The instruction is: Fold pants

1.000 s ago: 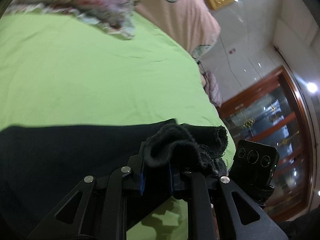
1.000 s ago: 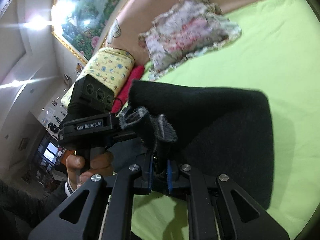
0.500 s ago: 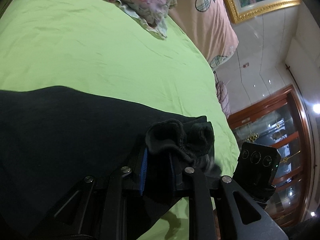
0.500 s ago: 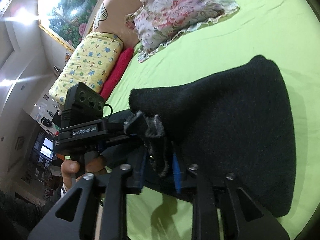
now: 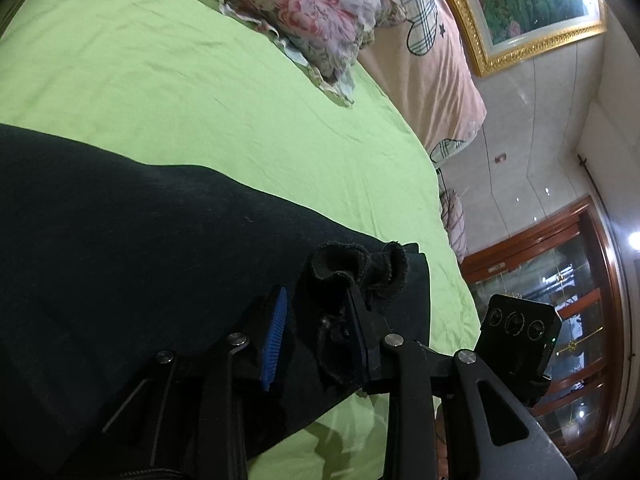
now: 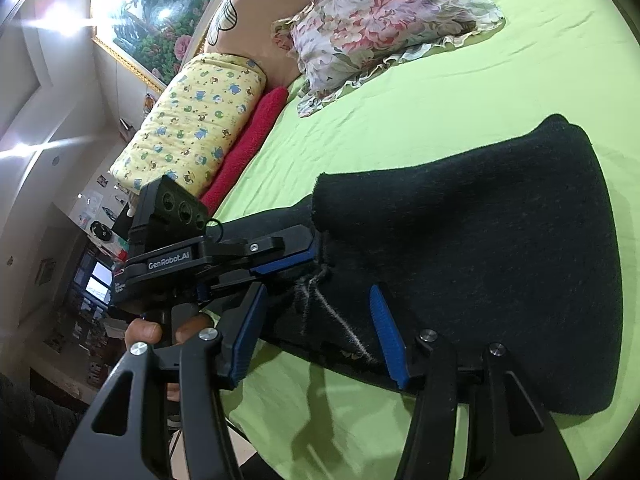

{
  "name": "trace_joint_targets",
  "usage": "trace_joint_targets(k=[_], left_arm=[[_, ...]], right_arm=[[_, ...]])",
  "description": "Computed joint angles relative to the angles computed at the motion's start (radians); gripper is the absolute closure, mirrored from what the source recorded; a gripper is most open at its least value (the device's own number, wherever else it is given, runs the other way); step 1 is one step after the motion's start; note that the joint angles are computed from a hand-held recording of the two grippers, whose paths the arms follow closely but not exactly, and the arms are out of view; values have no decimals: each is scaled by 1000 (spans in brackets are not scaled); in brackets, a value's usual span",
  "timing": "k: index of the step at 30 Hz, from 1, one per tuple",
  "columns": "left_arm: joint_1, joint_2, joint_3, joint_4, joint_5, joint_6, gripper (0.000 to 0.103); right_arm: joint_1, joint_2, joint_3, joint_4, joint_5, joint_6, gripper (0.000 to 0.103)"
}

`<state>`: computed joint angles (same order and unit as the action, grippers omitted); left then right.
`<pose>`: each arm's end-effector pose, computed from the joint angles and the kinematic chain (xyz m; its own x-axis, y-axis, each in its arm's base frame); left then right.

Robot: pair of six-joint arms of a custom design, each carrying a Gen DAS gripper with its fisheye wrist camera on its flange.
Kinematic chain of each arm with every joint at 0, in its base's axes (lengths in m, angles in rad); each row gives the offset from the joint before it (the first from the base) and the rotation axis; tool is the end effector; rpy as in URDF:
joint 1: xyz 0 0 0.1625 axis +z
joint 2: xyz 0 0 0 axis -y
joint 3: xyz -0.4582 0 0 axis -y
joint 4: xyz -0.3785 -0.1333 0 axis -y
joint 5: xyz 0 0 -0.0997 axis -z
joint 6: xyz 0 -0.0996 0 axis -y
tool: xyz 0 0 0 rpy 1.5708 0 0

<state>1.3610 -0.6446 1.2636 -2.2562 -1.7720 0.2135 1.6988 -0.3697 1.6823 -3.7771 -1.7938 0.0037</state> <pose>-0.0516 -0.7870 0.1274 -0.8899 0.4189 0.1808 0.4056 0.9078 -0.1071 0.1949 -0.6424 -0.0210 -0.9896 0.0488 0.1357 -0.0763 0.6212 -0.7799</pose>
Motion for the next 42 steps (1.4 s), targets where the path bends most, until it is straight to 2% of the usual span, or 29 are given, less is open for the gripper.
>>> trace_joint_targets(k=[8,11,18,21,31,36,42], left_arm=[[11,-57,66,-73,4,-47,72],[20,-86,104,-115,6,-72,57],[28,-151,178,-179,26,-96,57],[32,-173,204,-196,34,-109,45],[50,-271,325,-321,98,-138,38],[64,-307,363,-380,131,-166,30],[93,-335,384,-405,136,-205,30]], right_arm=[[10,-1,2,-9,0,2,48],[13,2,-2,-7,0,2,47],[22,9,-18,13,5,-3,45],[28,12,-27,21,1,-10,43],[41,19,-53,42,-5,-24,38],[45,21,-65,66,-13,-32,38],[55,27,-109,131,-22,-54,37]])
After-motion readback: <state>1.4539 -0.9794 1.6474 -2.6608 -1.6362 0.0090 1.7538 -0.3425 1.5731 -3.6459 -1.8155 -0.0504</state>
